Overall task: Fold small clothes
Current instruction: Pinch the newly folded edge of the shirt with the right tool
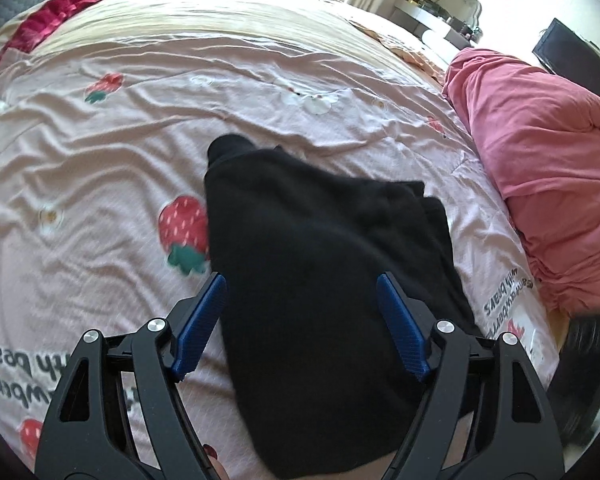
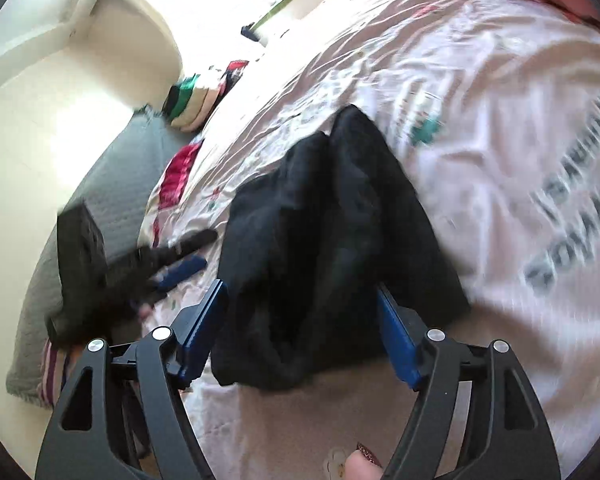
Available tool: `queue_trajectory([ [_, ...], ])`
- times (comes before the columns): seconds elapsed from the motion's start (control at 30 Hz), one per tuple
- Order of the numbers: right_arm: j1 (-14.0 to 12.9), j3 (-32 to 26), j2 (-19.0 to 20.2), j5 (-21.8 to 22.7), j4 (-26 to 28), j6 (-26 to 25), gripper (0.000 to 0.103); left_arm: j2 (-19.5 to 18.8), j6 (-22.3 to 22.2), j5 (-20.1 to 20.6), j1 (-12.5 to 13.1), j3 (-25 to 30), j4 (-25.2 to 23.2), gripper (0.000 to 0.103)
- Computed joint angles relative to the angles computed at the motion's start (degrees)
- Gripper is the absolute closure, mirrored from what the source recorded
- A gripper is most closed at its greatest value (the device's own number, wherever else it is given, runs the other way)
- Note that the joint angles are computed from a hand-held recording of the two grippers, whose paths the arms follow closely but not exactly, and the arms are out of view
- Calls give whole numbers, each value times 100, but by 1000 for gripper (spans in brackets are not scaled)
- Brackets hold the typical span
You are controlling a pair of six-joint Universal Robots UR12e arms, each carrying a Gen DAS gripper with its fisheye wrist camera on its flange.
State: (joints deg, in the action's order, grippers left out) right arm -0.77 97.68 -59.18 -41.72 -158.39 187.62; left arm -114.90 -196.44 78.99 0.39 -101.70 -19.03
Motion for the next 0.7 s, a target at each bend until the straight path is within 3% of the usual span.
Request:
queue_trajectory([
  [0.1, 27, -473, 195, 73, 801, -483, 30, 30, 42, 84, -19, -174, 207, 33],
  [0.3, 66, -1063, 535, 79, 1721, -900, 30, 15, 177, 269, -89, -311, 366, 33],
  [0.5, 129, -1332, 663, -56, 1695, -1100, 35, 22, 223, 362, -122, -354, 489, 33],
  [0.53, 143, -1372, 686, -171, 1664, -1211, 42, 23, 241, 395, -131, -351, 482, 33],
  [0.57, 178, -1371, 679, -314, 1558, -1321, 67, 24, 242, 405, -133, -349, 471, 33],
  [0.6, 220, -1367, 674, -458, 1437, -1453, 82, 26, 227, 372, -128, -350, 465, 33],
  [0.63, 262, -1387, 691, -531, 1326, -1561, 89, 29, 213, 353, -126, -353, 468, 33],
  [0.7, 314, -1330, 648, -650, 1010, -1846, 91, 39, 222, 373, -135, -357, 480, 33],
])
